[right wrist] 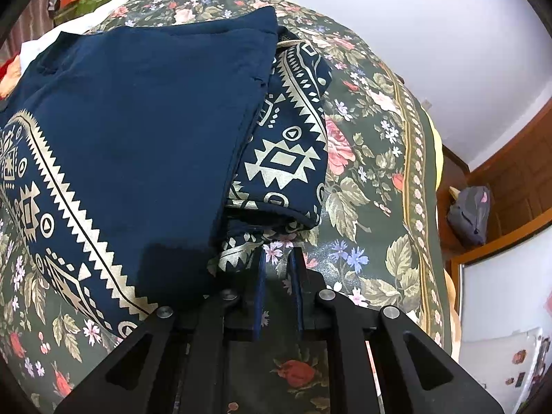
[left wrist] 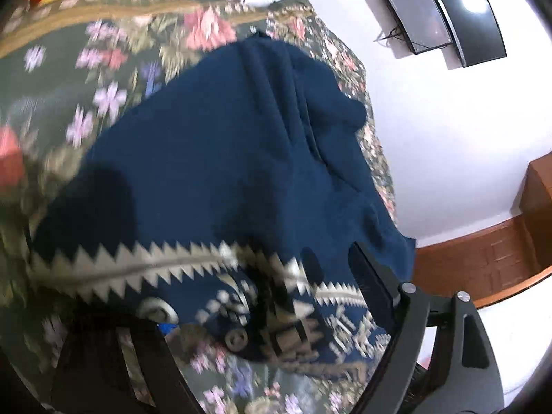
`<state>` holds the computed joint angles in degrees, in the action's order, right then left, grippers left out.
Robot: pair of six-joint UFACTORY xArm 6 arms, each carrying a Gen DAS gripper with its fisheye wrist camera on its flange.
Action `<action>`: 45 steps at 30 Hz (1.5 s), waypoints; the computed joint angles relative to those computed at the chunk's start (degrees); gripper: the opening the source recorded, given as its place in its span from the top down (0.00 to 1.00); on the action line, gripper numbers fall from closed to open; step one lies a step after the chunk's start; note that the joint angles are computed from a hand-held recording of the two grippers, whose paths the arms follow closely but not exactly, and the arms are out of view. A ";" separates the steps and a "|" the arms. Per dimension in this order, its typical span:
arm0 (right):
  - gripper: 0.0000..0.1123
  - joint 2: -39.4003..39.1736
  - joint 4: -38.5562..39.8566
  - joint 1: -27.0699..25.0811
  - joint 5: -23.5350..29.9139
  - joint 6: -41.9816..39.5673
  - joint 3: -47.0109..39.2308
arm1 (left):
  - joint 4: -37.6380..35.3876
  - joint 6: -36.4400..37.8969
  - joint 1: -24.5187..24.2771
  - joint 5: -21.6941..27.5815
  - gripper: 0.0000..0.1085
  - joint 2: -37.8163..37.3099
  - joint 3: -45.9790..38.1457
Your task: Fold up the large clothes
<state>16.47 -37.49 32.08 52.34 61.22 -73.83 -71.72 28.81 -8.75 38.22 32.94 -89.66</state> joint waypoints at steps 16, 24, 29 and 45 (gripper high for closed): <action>0.92 6.31 4.36 3.10 -4.25 -10.66 -16.37 | 16.54 -8.78 -1.17 -9.08 0.69 3.22 -4.16; 0.86 20.25 -0.53 4.09 6.72 -10.65 -30.43 | 22.07 -0.64 -2.31 -12.75 0.89 -1.70 -0.03; 0.08 20.08 -13.79 6.20 16.39 -6.31 -30.02 | 22.10 -0.37 -1.98 -12.17 0.91 -3.99 1.84; 0.09 15.51 6.29 3.06 -12.84 -8.97 -22.59 | 30.13 -0.83 -7.06 -20.88 0.96 -13.43 9.59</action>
<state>31.98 -31.20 35.14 39.50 52.25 -96.43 -41.59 27.98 -15.80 17.34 19.50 -80.07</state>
